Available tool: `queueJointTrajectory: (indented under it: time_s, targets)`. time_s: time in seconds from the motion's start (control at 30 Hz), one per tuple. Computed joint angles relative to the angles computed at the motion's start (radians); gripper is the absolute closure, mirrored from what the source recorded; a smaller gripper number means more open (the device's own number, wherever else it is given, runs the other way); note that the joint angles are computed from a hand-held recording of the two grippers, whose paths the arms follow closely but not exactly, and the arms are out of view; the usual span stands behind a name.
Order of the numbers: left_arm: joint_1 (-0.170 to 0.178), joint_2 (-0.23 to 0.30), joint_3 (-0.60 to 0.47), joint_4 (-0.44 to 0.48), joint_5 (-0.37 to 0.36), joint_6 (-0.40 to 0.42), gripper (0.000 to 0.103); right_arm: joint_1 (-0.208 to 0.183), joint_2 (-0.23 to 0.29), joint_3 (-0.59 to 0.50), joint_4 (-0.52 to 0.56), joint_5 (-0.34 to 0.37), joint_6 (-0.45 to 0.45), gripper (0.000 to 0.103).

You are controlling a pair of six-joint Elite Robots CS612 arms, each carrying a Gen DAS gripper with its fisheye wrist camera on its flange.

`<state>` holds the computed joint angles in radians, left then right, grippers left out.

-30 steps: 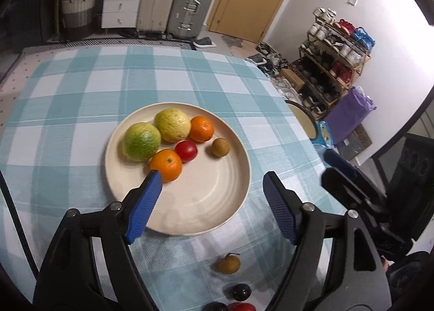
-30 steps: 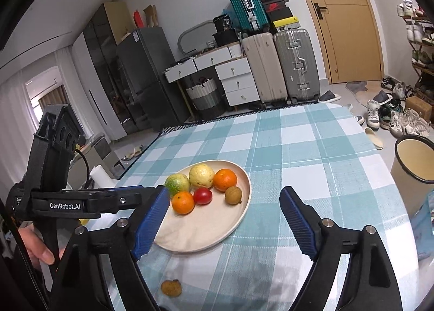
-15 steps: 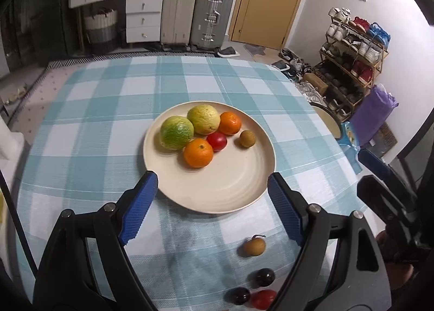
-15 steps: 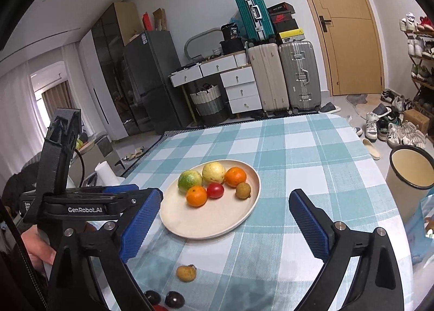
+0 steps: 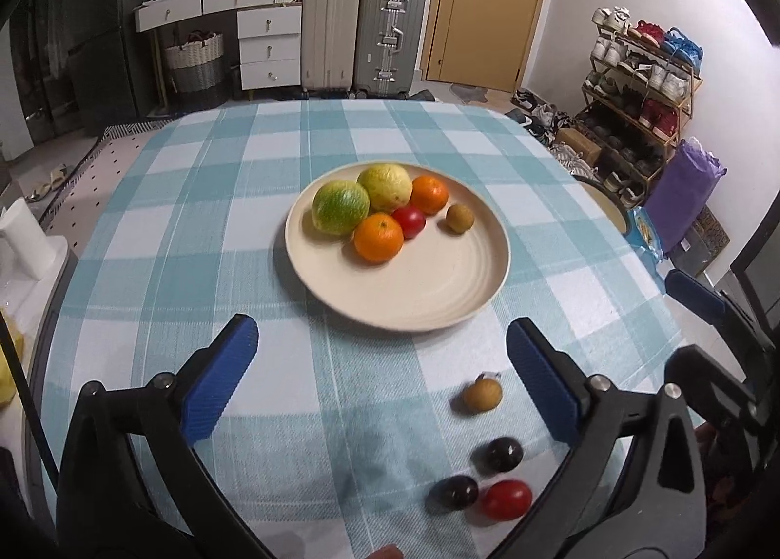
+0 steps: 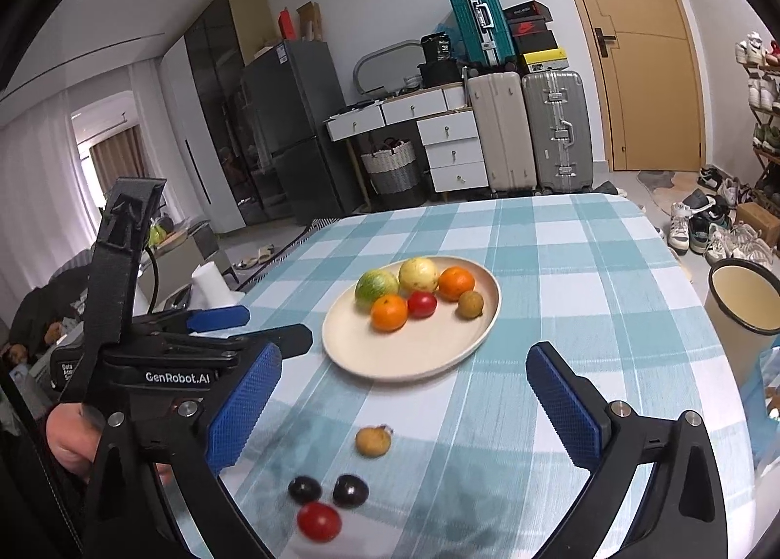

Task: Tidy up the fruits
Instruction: 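Lift both tools from the plate back toward the remaining small fruits, then grasp a dark plum with the left tool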

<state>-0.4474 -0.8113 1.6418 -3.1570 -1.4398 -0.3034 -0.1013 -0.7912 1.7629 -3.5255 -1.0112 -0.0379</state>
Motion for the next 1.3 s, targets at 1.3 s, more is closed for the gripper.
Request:
queueJointTrajectory:
  time_s: [1.3]
  targets:
    - [0.054,0.041,0.062,-0.003,-0.418,-0.001,0.035,0.004,-0.015,0.088,0.048,-0.010,-0.045,0.000]
